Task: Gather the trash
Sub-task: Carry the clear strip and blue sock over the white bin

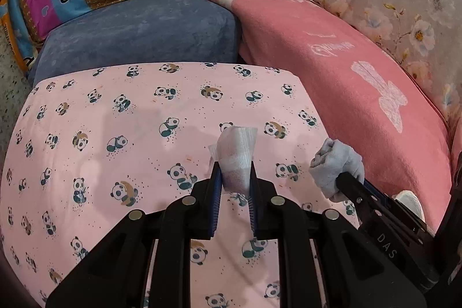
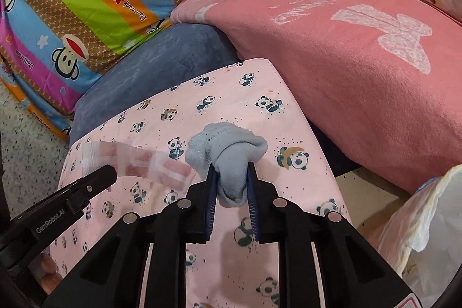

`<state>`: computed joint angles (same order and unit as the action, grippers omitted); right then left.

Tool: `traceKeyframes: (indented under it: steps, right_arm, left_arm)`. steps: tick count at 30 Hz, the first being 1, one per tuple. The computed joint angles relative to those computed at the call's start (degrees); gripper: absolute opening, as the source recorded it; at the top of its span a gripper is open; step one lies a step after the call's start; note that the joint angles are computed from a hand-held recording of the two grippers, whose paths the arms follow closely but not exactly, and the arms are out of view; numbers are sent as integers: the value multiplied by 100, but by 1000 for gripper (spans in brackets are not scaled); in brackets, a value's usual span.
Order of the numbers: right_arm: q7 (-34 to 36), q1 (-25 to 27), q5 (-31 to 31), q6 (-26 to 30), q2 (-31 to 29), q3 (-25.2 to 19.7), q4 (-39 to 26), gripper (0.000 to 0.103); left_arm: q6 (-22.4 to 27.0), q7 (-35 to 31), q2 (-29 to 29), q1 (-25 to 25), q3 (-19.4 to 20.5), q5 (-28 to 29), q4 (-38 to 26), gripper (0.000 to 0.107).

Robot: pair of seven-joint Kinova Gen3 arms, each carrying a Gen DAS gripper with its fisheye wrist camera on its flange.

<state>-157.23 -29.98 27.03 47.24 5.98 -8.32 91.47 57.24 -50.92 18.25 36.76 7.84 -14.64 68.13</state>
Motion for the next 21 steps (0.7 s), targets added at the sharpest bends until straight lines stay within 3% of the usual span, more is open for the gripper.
traceKeyframes:
  steps: [11,21]
  right_arm:
    - [-1265,-153,657,943,-1208,-893,684,20]
    - [-1923,459,571,1813,-2435,-1866,1216,20]
  left_arm:
    - [76,446,-469,578,303,-360,352,16]
    - [146,630,-519,1142,570,-684,270,16]
